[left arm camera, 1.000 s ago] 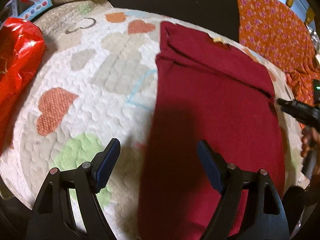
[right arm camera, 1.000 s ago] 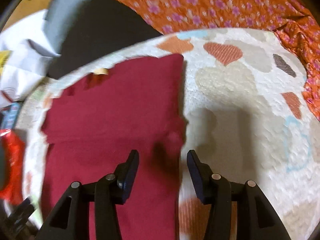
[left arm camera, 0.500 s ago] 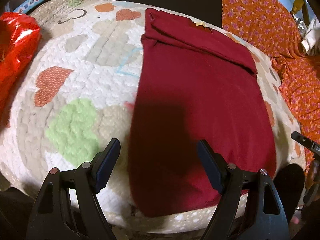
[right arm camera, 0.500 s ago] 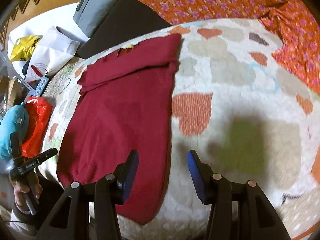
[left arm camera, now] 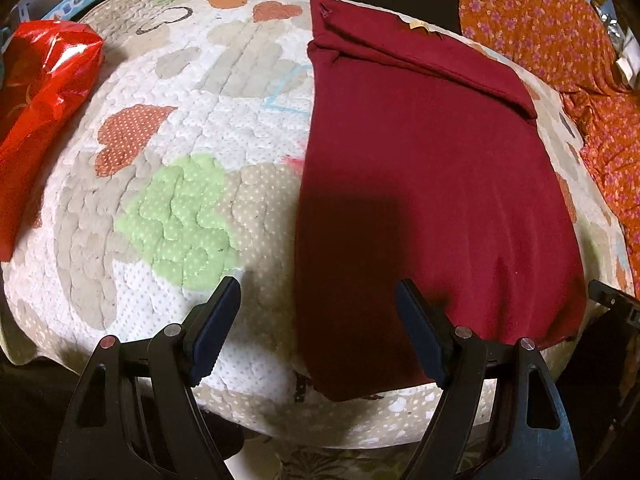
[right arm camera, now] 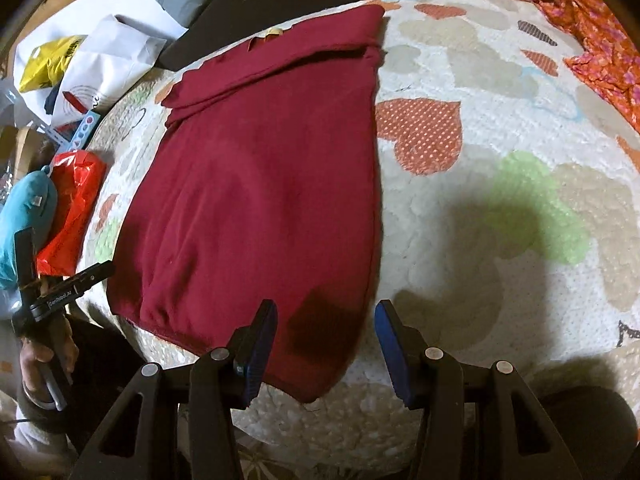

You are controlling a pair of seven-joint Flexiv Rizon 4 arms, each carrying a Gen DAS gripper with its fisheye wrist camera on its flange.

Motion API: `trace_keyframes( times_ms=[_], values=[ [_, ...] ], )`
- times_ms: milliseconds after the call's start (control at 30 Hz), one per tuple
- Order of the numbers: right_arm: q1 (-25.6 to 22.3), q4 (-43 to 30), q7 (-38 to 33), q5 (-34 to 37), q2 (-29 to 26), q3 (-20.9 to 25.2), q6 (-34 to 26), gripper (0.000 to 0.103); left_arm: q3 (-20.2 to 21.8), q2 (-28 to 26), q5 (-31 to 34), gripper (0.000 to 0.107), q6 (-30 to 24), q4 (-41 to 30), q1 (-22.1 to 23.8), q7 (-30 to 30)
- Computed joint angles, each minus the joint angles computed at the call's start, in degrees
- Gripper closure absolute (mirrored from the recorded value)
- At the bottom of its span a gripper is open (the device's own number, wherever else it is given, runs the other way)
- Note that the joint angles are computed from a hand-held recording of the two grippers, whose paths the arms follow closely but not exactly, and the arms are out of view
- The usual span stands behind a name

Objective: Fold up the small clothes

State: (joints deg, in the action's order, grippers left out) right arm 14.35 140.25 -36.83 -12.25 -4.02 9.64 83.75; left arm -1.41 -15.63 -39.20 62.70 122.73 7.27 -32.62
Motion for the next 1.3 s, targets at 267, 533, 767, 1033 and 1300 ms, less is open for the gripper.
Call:
trace_keyframes(
  times_ms=[267,533,767,1033,1300],
  values=[
    [0.1,-0.2,-0.5,4.2,-1.4,1.3,0.1,0.053,0.5,-0.6,2.4,0.027,-1.0,-0.3,-0.2,-1.7],
    [-0.3,-0.2,-4.1,10.6,-2.0,3.2,1.7,0.052,1.5,-0.7,3.6,0.027,-9.4,-1.7,1.3,-4.0],
    [-4.0,-4.1,-16.3,27.7,-4.5,9.8,3.3,0.045,1.6,-1.3,4.4,0.020,-11.5,-2.4,1.2,-5.0],
    [-6.1,-7.6,-27.1,41.0,-4.5,13.2,0.4,0.042,1.2,-2.1,4.6,0.012,-11.3,-3.2,0.1,-8.4],
    [-4.6,-11.3,-37.8,45.6,-7.7,15.4,4.8,0.090,0.0,-0.3,1.1,0.097,-12.4,-1.7,0.3,-3.9]
  ],
)
